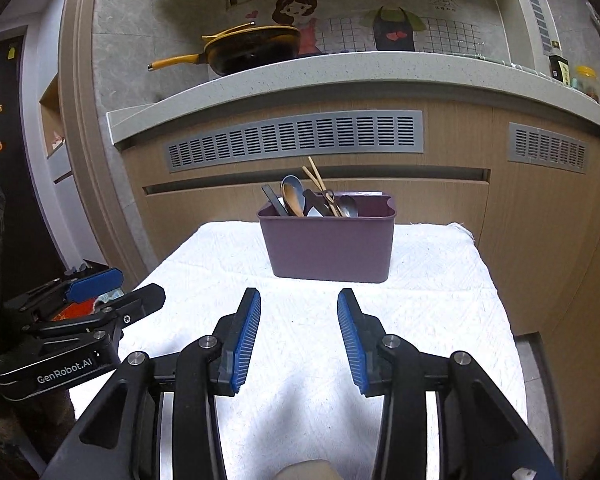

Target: Organize utensils

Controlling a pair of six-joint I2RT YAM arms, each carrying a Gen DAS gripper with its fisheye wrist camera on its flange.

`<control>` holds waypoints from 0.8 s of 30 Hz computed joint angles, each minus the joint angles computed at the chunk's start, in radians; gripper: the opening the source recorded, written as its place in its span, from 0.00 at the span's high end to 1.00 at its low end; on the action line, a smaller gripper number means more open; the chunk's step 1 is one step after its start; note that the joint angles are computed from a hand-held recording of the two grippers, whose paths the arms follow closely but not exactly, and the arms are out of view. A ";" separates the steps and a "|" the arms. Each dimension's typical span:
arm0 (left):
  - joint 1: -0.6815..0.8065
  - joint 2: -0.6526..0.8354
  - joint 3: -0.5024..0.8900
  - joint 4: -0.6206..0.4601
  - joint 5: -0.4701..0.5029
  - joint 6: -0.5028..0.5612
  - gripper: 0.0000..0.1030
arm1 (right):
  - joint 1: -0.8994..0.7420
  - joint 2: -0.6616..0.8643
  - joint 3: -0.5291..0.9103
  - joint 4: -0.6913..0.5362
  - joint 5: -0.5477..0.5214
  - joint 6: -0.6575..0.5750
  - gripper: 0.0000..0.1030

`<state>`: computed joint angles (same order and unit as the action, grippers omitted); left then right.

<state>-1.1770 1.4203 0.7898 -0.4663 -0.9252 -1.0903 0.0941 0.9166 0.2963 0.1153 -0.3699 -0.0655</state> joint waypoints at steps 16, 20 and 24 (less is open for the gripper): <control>0.030 -0.008 -0.024 0.054 0.046 0.048 0.35 | -0.002 0.012 0.004 0.003 -0.002 -0.022 0.64; 0.031 -0.008 -0.025 0.055 0.047 0.047 0.35 | -0.006 0.015 0.004 0.006 -0.006 -0.025 0.63; 0.030 -0.007 -0.027 0.057 0.046 0.045 0.35 | -0.011 0.022 0.004 0.011 -0.008 -0.026 0.63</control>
<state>-1.1473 1.4135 0.7628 -0.4097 -0.8792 -1.0453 0.0833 0.9384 0.3002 0.1261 -0.3783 -0.0915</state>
